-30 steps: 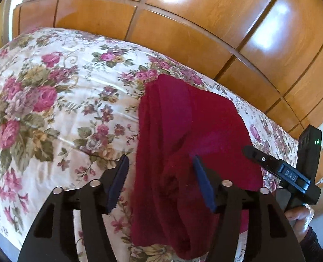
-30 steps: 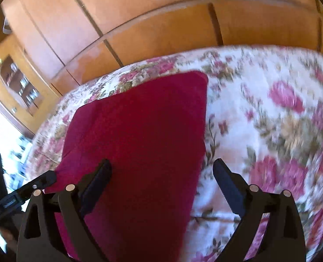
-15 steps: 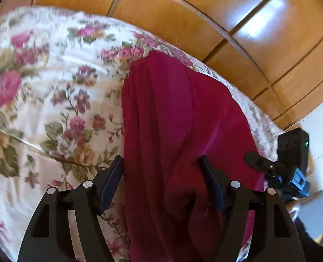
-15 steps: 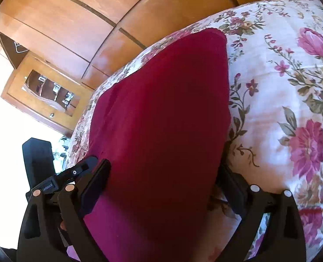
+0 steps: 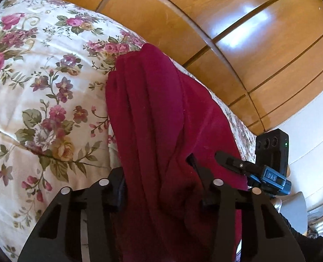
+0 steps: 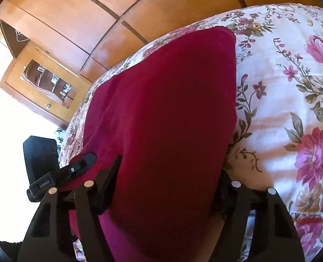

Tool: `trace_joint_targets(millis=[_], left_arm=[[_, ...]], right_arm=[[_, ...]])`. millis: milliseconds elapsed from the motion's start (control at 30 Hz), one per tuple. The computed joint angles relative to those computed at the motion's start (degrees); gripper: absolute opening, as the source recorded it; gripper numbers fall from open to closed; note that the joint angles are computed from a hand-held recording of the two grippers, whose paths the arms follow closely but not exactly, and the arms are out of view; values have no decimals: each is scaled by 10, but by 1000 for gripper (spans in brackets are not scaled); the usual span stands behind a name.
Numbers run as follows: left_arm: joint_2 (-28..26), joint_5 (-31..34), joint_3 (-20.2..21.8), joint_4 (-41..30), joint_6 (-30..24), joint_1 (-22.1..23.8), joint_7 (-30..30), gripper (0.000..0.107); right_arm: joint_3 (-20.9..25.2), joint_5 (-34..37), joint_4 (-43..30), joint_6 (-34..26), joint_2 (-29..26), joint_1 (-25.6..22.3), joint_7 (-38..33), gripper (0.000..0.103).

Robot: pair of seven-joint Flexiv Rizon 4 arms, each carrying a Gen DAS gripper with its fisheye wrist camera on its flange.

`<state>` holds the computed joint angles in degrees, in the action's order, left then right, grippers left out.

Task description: Fold small clothes

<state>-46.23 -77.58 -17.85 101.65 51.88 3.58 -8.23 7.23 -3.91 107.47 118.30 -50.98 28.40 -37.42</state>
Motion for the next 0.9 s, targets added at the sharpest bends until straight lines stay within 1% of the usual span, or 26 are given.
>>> trace_joint_targets(millis=[67, 133, 233, 433, 600, 700, 800, 900], left_arm=[[7, -21, -4, 9, 8, -1, 18, 43], [16, -40, -4, 20, 10, -2, 34, 41], [43, -71, 3, 51, -3, -1, 67, 40], [88, -103, 42, 108, -46, -6, 100, 40], [113, -112, 70, 142, -64, -13, 129, 40], [129, -112, 85, 160, -76, -12, 154, 40], [138, -107, 96, 169, -91, -5, 166, 40], [149, -116, 104, 177, -98, 2, 180, 40]], right_arm=[[-4, 3, -1, -11, 7, 6, 1, 59], [-19, 13, 1, -29, 19, 24, -2, 55], [-44, 28, 7, -55, 38, 57, -8, 52], [-87, 75, 20, -71, 55, 136, -7, 52], [-132, 106, 18, -97, 63, 203, 5, 52], [-168, 110, 10, -124, 66, 244, 16, 51], [-200, 100, 0, -145, 65, 275, 30, 50], [-201, 75, -18, -157, 60, 278, 37, 49]])
